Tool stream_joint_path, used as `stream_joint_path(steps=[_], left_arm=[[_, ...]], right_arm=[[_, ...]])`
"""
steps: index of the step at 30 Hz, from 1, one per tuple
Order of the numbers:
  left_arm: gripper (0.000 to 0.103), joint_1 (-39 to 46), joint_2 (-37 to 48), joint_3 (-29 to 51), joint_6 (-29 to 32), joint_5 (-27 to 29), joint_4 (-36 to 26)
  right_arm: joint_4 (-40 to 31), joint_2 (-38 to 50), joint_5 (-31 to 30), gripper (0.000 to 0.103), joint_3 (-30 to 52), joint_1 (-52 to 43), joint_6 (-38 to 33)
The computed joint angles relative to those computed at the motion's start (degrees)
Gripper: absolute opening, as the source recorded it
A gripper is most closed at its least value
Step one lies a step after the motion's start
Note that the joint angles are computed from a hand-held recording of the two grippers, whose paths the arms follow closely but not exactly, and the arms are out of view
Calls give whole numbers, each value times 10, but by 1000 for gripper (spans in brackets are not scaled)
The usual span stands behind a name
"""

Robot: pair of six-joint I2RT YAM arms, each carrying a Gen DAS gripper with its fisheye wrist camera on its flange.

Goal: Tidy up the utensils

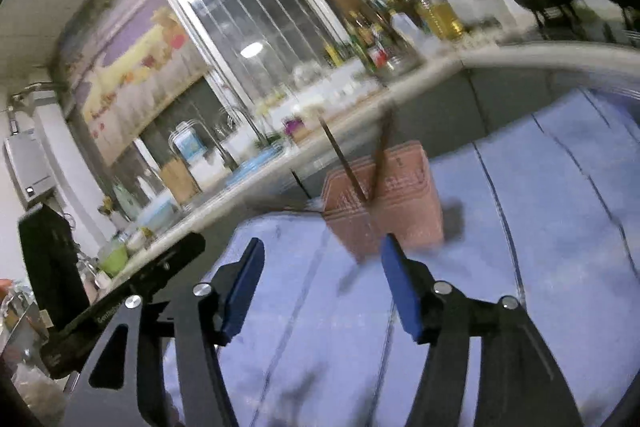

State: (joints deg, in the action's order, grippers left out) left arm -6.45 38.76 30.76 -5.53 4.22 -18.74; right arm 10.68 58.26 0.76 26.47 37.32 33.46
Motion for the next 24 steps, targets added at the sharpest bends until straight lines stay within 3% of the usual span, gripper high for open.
stream_joint_path(steps=[2, 4, 6, 10, 15, 24], left_arm=[[68, -51, -30, -27, -10, -55, -17], [78, -76, -45, -38, -14, -81, -35], [81, -102, -44, -32, -19, -104, -62], [82, -97, -72, -25, -16, -97, -102], [90, -62, -97, -26, -24, -83, -137], [97, -20, -9, -19, 6, -80, -132]], right_arm=[[-21, -19, 19, 64, -29, 20, 30], [-46, -32, 23, 64, -45, 35, 56], [-66, -48, 33, 65, -54, 51, 70], [-99, -77, 82, 68, -50, 99, 84], [-105, -94, 119, 71, -40, 140, 80], [-77, -55, 96, 75, -48, 125, 84]])
